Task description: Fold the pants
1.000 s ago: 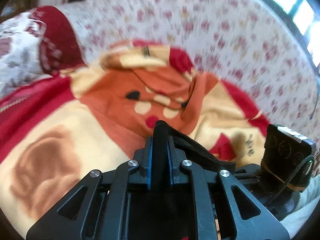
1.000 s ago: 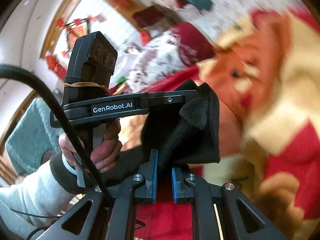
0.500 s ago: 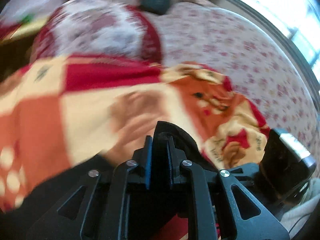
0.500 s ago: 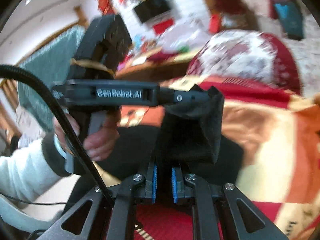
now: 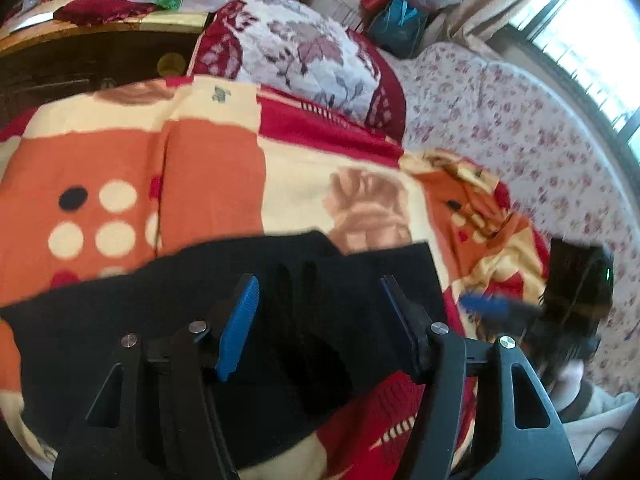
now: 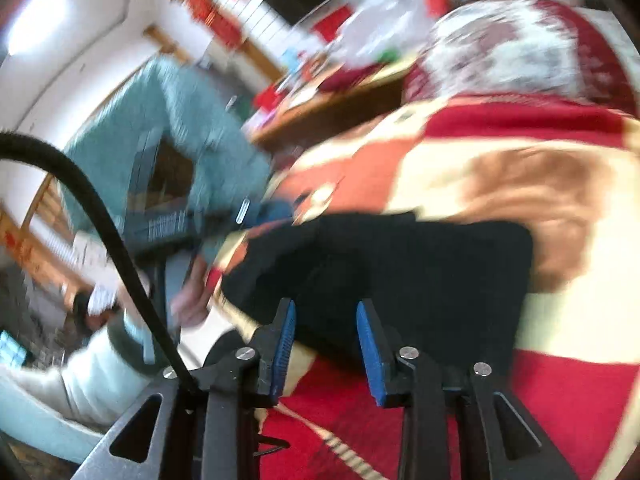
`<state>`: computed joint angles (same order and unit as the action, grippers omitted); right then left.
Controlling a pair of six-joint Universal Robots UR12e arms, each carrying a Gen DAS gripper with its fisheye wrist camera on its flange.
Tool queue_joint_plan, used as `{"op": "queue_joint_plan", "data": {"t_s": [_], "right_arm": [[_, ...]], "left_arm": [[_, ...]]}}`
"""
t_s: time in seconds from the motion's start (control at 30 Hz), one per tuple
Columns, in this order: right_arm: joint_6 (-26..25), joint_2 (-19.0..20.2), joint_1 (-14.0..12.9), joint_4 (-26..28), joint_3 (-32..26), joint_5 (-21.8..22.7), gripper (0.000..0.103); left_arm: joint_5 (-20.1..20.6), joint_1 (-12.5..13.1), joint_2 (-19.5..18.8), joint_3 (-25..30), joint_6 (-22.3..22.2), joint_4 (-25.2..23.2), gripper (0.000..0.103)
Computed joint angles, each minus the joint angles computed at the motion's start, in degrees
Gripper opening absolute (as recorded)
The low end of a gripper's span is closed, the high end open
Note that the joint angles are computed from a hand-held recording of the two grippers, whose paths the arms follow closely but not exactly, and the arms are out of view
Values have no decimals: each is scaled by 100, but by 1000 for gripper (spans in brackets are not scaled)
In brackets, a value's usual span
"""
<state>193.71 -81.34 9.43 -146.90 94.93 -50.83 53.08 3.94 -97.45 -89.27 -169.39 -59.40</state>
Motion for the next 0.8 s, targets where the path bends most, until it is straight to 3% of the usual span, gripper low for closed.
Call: {"op": "queue_joint_plan", "data": {"t_s": [0.07, 0.13, 0.27, 0.4, 0.43, 0.47, 0.5, 0.53, 0.6, 0.7, 0.8], "right_arm": [[259, -80, -158, -20, 116, -253, 49], [556, -82, -231, 109, 135, -427, 49], [1171, 168, -435, 76, 168, 81, 49], [1094, 366, -375, 334, 95, 308, 48], [1193, 391, -375, 152, 141, 421, 41], [1245, 381, -357, -5, 167, 376, 30], [1122, 336, -322, 25, 152, 242, 25], [944, 314, -301, 75, 123, 176, 24], [655, 252, -269, 173, 86, -14, 21], [602, 180, -283, 303, 90, -245, 20], [501, 235, -198, 768, 29, -545, 22]], "left_arm": [[245, -125, 18, -24, 13, -116, 62], [481, -236, 28, -58, -33, -151, 62], [1384, -532, 26, -144, -389, 31, 62], [1936, -735, 46, -259, -552, 442, 61], [1850, -725, 39, -263, -602, 448, 52], [1614, -689, 20, -232, -659, 310, 32], [1332, -649, -12, -163, -646, 42, 26], [1197, -636, -10, -166, -647, 3, 25], [1300, -690, 27, -222, -597, 168, 25], [1449, -728, 54, -270, -734, 261, 25], [1429, -670, 47, -309, -1019, 219, 26]]}}
